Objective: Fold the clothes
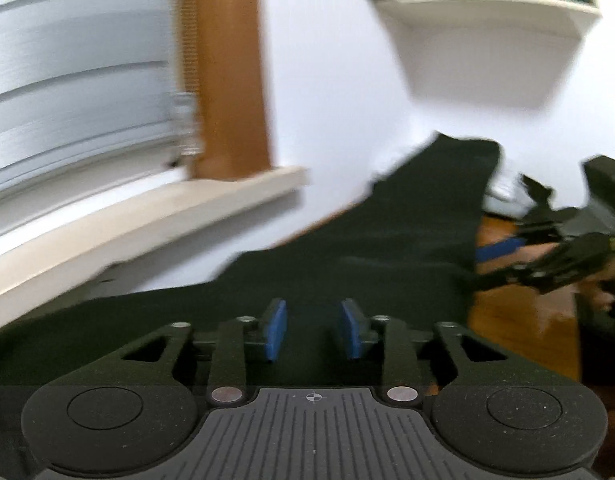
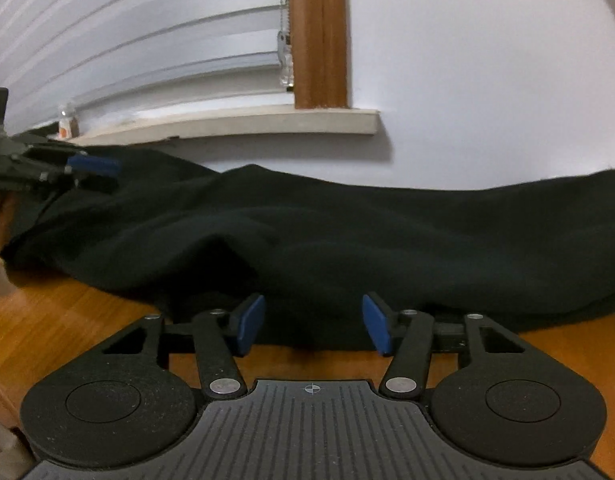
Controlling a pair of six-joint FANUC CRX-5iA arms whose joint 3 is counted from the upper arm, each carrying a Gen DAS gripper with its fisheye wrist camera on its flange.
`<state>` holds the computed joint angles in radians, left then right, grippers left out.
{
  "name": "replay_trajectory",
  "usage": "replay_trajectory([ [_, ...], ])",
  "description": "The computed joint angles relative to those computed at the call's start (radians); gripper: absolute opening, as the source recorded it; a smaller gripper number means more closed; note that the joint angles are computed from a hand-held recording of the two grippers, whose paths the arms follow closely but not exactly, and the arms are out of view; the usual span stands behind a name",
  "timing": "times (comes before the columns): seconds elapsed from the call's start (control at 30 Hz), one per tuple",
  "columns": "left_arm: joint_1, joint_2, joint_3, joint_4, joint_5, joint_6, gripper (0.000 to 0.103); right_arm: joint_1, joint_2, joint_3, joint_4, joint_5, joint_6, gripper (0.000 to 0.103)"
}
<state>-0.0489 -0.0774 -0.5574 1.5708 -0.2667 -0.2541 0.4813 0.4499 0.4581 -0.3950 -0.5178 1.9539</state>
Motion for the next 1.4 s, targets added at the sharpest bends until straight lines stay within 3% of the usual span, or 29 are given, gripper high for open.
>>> replay_trajectory([
  [0.03,-0.028,0.000,-0.002,-0.016,0.029,-0.005,0.061,0.001,-0.008,-0.012,-0.033,0.010,0.017,0.054],
  [0.1,-0.058,0.013,0.006,-0.096,0.065,0.032,0.061,0.010,-0.019,-0.029,-0.065,0.028,0.047,0.054],
  [0.2,-0.062,0.033,0.025,-0.248,0.055,0.123,0.072,0.034,-0.037,-0.070,-0.048,0.078,0.043,0.054],
  [0.3,-0.057,0.059,0.051,-0.378,0.053,0.199,0.072,0.032,-0.043,-0.069,-0.115,0.071,0.091,0.054],
  [0.37,-0.062,0.068,0.054,-0.390,0.078,0.163,0.071,0.032,-0.036,-0.051,-0.144,0.046,0.120,0.054],
  [0.4,-0.073,0.072,0.050,-0.366,0.100,0.116,0.058,0.036,-0.030,-0.041,-0.145,0.037,0.129,0.054],
  [0.43,-0.060,0.077,0.060,-0.379,0.078,0.117,0.034,0.037,-0.025,-0.030,-0.157,0.022,0.148,0.054],
  [0.5,0.000,0.093,0.107,-0.448,-0.041,0.193,0.014,0.039,-0.014,-0.005,-0.181,-0.009,0.186,0.054],
  [0.53,0.014,0.098,0.121,-0.432,-0.069,0.197,0.007,0.041,-0.008,0.008,-0.193,-0.026,0.205,0.054],
  [0.6,0.038,0.105,0.147,-0.392,-0.103,0.210,0.007,0.056,0.006,0.027,-0.168,-0.031,0.204,0.054],
  [0.7,0.110,0.138,0.208,-0.364,-0.256,0.307,0.007,0.069,0.031,0.065,-0.148,-0.039,0.190,0.055],
  [0.8,0.153,0.163,0.241,-0.350,-0.333,0.356,0.007,0.063,0.065,0.120,-0.159,-0.045,0.150,0.055],
  [0.87,0.170,0.172,0.252,-0.330,-0.362,0.374,0.007,0.049,0.087,0.169,-0.201,-0.072,0.162,0.056],
  [0.93,0.183,0.183,0.268,-0.316,-0.390,0.391,0.007,0.064,0.112,0.213,-0.136,-0.091,0.131,0.056],
  [1.1,0.204,0.215,0.330,-0.364,-0.447,0.446,0.007,0.061,0.176,0.329,-0.169,-0.163,0.220,0.063],
  [1.13,0.211,0.222,0.341,-0.378,-0.473,0.454,0.007,0.056,0.191,0.355,-0.182,-0.189,0.226,0.061],
  [1.2,0.214,0.218,0.340,-0.386,-0.477,0.455,0.007,0.041,0.210,0.397,-0.207,-0.266,0.240,0.005],
  [1.33,0.221,0.207,0.323,-0.368,-0.461,0.439,0.007,0.012,0.179,0.385,-0.222,-0.429,0.303,0.004],
  [1.4,0.225,0.205,0.318,-0.370,-0.466,0.440,0.006,0.018,0.137,0.315,-0.196,-0.408,0.330,0.004],
])
